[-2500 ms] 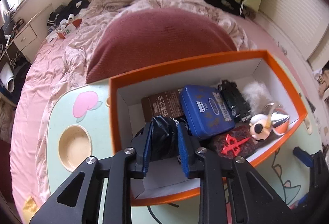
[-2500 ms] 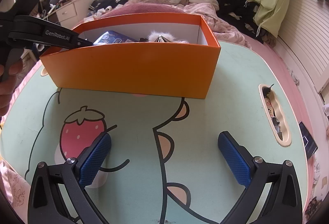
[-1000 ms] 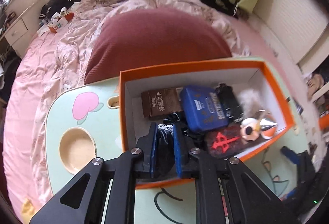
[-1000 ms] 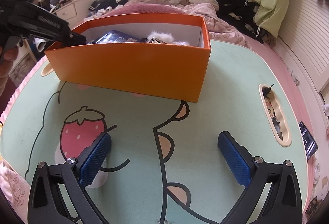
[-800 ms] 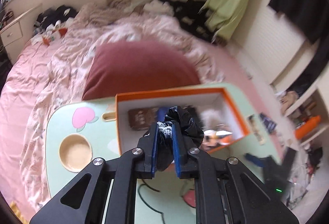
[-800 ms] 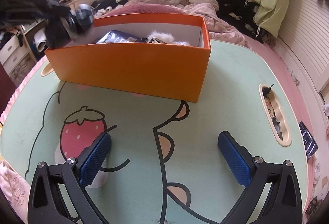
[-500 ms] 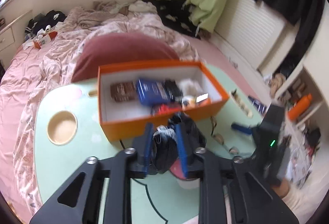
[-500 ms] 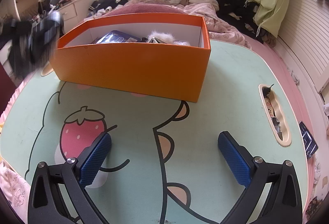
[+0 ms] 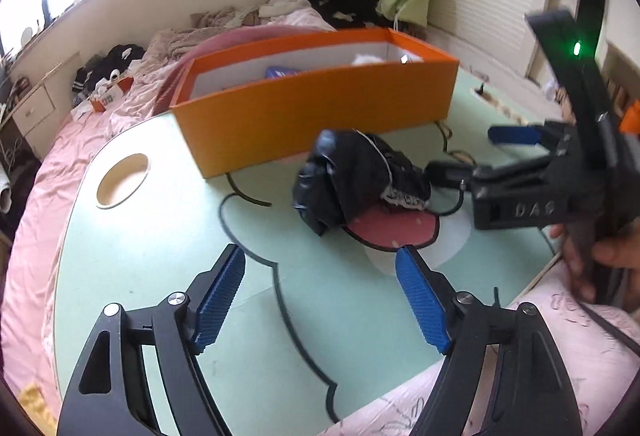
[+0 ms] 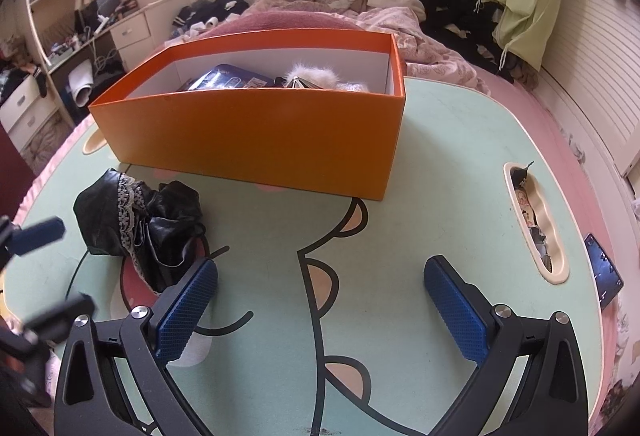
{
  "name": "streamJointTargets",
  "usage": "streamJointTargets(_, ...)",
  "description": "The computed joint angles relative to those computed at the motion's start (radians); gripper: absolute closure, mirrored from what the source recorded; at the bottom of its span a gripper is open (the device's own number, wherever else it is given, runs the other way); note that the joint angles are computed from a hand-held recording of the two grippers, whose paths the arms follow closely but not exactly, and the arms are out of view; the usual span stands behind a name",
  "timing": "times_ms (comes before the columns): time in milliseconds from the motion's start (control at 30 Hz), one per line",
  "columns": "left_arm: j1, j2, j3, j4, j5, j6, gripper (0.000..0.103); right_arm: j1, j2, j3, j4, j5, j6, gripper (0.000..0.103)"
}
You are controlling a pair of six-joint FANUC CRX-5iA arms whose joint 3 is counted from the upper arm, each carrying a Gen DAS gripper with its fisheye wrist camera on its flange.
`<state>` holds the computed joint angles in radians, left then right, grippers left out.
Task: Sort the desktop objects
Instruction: 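Grasp the black cloth bundle in the orange box with the left gripper, place it on the table, then grasp the white fluffy pom-pom in the box with the right gripper, set it on the table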
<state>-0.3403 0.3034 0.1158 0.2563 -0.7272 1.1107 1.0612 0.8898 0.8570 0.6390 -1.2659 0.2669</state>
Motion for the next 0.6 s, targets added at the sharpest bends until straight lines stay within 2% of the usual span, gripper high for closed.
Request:
streamJointTargets(67,-0.010,0.024,0.044,-0.049,-0.019,0.071,0.023,0.000,-0.032,-0.062,0.014,0.037,-0.044,0.000)
streamJointTargets(133,0.004,0.033,0.044,-0.020,-0.025,0.084,0.018,-0.001,-0.053,-0.103,0.026,0.065,-0.076,0.000)
streamJointTargets(167,0.014,0.037,0.041,0.001,-0.031,0.085,0.011,-0.001,-0.059,-0.116,0.031,0.076,-0.086,0.000)
streamJointTargets(200,0.016,0.045,0.054,-0.029,-0.030,0.133,0.000,-0.001,-0.070,-0.136,0.038,0.097,-0.095,0.000)
streamJointTargets(333,0.020,0.045,0.046,-0.041,-0.014,0.171,0.000,0.006,-0.115,-0.231,0.106,0.180,-0.149,0.000)
streamJointTargets(367,0.021,0.045,0.042,-0.038,-0.011,0.169,0.000,0.005,-0.138,-0.271,0.124,0.231,-0.154,0.000)
streamJointTargets(400,0.021,0.043,0.036,-0.036,-0.005,0.166,0.000,0.005,-0.151,-0.291,0.140,0.260,-0.154,0.003)
streamJointTargets(433,0.022,0.043,0.034,-0.034,-0.002,0.163,0.000,0.005,-0.160,-0.300,0.174,0.274,-0.146,0.010)
streamJointTargets(467,0.023,0.044,0.033,-0.032,0.000,0.161,0.000,0.006,-0.159,-0.288,0.192,0.268,-0.132,0.016)
streamJointTargets(533,0.024,0.044,0.027,-0.028,0.005,0.156,0.000,0.002,-0.143,-0.227,0.209,0.246,-0.069,0.022)
streamJointTargets(600,0.025,0.043,0.028,-0.028,0.004,0.156,0.000,-0.019,-0.113,-0.116,0.187,0.231,0.016,0.023)
